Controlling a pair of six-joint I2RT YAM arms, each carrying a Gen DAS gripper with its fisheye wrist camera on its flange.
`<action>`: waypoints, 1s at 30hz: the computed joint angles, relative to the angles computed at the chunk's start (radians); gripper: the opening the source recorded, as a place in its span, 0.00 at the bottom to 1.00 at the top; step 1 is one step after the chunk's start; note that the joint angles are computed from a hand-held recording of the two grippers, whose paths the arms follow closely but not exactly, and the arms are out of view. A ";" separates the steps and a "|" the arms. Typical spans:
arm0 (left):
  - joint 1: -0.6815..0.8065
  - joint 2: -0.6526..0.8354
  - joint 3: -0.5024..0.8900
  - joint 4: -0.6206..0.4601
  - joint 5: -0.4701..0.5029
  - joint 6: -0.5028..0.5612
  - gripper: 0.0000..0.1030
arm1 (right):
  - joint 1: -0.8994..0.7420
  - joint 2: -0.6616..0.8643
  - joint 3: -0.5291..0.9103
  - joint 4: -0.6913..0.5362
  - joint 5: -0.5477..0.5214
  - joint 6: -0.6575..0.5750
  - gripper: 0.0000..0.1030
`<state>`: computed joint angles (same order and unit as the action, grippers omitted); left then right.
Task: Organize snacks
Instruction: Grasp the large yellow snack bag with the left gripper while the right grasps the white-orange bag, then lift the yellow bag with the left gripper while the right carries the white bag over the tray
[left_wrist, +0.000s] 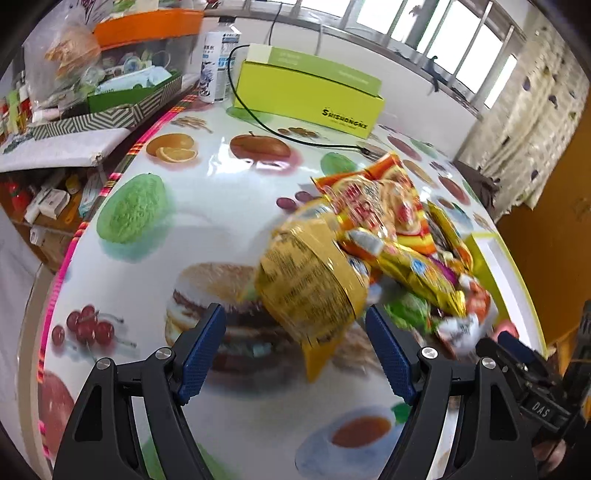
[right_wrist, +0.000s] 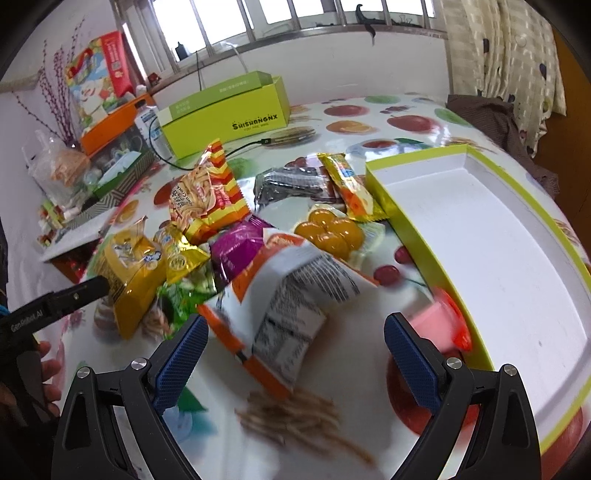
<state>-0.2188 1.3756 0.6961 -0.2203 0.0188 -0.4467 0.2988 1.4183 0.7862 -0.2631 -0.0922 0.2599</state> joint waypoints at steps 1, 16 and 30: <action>0.021 0.020 0.009 0.016 0.035 0.003 0.76 | 0.000 0.013 0.007 0.003 -0.003 -0.005 0.94; 0.050 0.227 0.139 0.036 0.149 -0.037 0.76 | 0.008 0.162 0.089 0.019 -0.018 -0.026 0.89; 0.054 0.194 0.098 0.076 0.108 -0.080 0.57 | -0.019 0.138 0.058 0.039 -0.054 -0.016 0.62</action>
